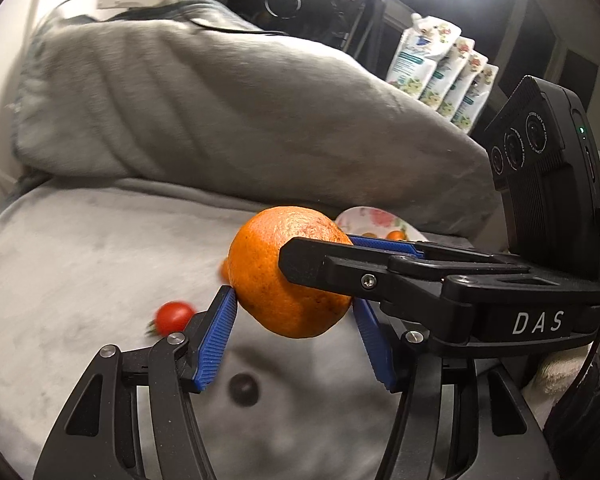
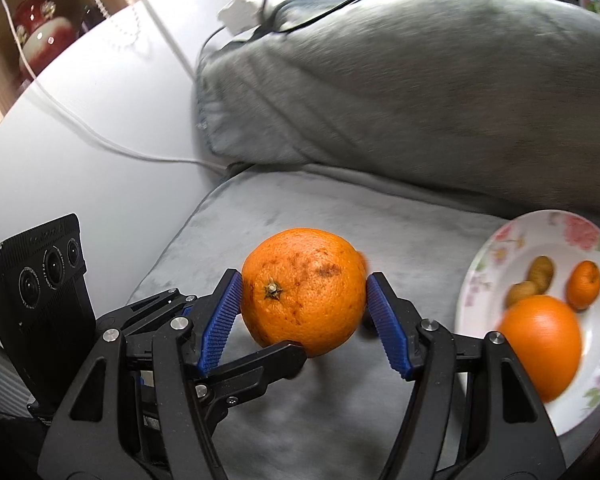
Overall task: Organize fruits
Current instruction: 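Lift the large orange and carry it onto the plate beside the other orange, then open both tools to release the large orange on the plate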
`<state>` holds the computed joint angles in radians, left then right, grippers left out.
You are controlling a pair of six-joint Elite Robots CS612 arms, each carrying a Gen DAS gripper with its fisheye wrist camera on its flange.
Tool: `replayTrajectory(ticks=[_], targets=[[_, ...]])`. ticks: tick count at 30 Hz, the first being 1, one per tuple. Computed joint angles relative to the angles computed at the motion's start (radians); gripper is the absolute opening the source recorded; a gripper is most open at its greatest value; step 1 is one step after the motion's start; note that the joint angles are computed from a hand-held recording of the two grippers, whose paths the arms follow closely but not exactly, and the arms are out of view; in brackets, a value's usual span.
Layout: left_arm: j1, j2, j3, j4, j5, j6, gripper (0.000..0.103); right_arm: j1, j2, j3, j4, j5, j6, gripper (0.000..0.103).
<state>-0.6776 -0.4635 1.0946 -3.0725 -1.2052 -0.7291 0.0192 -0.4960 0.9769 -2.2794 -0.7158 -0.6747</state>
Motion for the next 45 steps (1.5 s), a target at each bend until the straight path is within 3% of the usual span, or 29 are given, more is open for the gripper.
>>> replayTrajectory(ticks=[20, 45], targets=[[0.015, 0.131, -0.296, 0.156, -0.104, 0.087, 0.060, -0.045, 0.089, -0.160, -0.021, -0.030, 0.138, 0.067], [0.025, 0.187, -0.408, 0.231, -0.127, 0.117, 0.058, -0.056, 0.157, -0.276, -0.002, -0.049, 0.225, 0.067]])
